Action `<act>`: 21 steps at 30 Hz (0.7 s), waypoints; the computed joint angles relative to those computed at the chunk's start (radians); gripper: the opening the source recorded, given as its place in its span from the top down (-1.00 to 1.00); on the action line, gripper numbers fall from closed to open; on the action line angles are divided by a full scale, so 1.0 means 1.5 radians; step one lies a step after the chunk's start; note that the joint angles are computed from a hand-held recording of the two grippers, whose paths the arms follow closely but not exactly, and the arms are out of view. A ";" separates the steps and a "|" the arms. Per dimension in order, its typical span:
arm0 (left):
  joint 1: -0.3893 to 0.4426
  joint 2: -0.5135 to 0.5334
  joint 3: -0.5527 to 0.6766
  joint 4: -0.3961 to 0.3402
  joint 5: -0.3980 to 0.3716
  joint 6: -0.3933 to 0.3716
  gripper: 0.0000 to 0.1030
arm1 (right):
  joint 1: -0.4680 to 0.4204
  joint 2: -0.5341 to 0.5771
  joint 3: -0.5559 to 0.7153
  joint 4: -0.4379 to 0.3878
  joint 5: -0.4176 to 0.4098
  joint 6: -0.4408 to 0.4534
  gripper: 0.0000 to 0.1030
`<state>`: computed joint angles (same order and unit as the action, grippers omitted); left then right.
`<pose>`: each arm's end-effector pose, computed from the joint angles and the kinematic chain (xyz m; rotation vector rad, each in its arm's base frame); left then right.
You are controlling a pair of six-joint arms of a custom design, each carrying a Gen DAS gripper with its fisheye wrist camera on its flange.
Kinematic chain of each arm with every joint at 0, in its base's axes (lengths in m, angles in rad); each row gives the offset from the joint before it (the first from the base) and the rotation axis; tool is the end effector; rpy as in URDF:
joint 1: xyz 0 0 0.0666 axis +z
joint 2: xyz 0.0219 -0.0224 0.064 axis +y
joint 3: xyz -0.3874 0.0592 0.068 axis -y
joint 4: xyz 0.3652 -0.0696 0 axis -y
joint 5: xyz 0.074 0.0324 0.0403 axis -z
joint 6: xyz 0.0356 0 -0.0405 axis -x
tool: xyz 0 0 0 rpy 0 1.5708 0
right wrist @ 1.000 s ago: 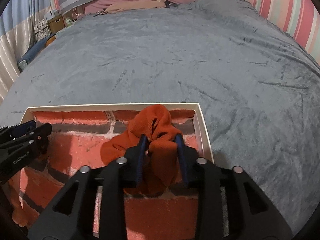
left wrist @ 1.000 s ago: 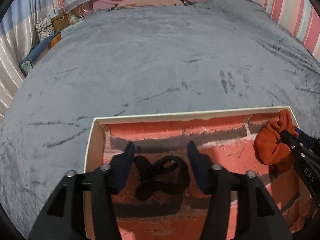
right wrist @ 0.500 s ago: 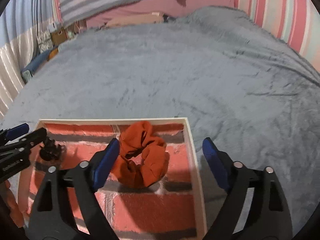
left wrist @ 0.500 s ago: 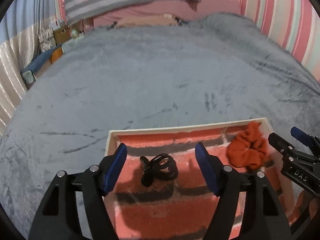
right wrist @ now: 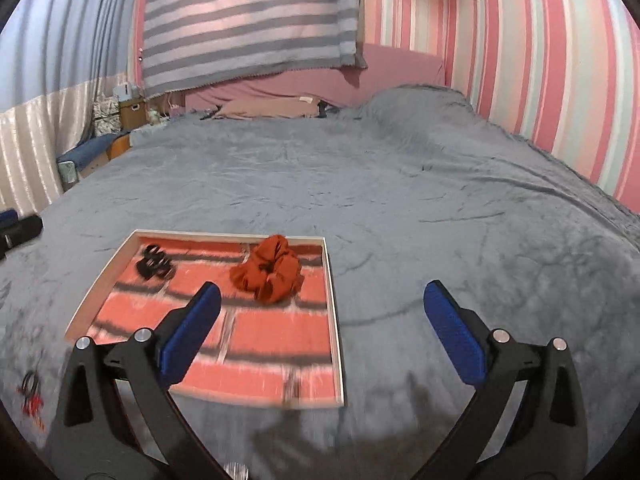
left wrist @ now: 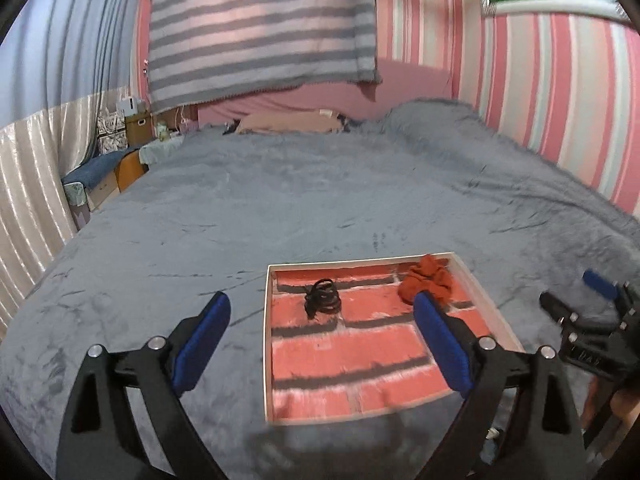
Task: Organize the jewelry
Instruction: 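Withdraw both open tools from the tray back toward the remaining jewelry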
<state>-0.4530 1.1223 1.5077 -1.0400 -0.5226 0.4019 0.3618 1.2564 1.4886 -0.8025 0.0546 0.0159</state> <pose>0.3103 -0.1317 0.5825 -0.2242 2.1158 0.0822 0.3883 0.1444 0.5448 -0.3709 2.1112 0.1440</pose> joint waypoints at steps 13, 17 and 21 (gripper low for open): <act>-0.229 -0.139 -0.070 -0.129 -0.225 0.149 -0.90 | 0.027 -0.208 -0.161 -0.013 0.047 0.015 -0.92; -0.276 -0.164 -0.093 -0.171 -0.233 0.215 -0.90 | 0.042 -0.248 -0.193 -0.027 0.070 0.005 -0.92; -0.331 -0.177 -0.118 -0.238 -0.267 0.312 -0.90 | 0.053 -0.286 -0.227 -0.039 0.069 -0.012 -0.92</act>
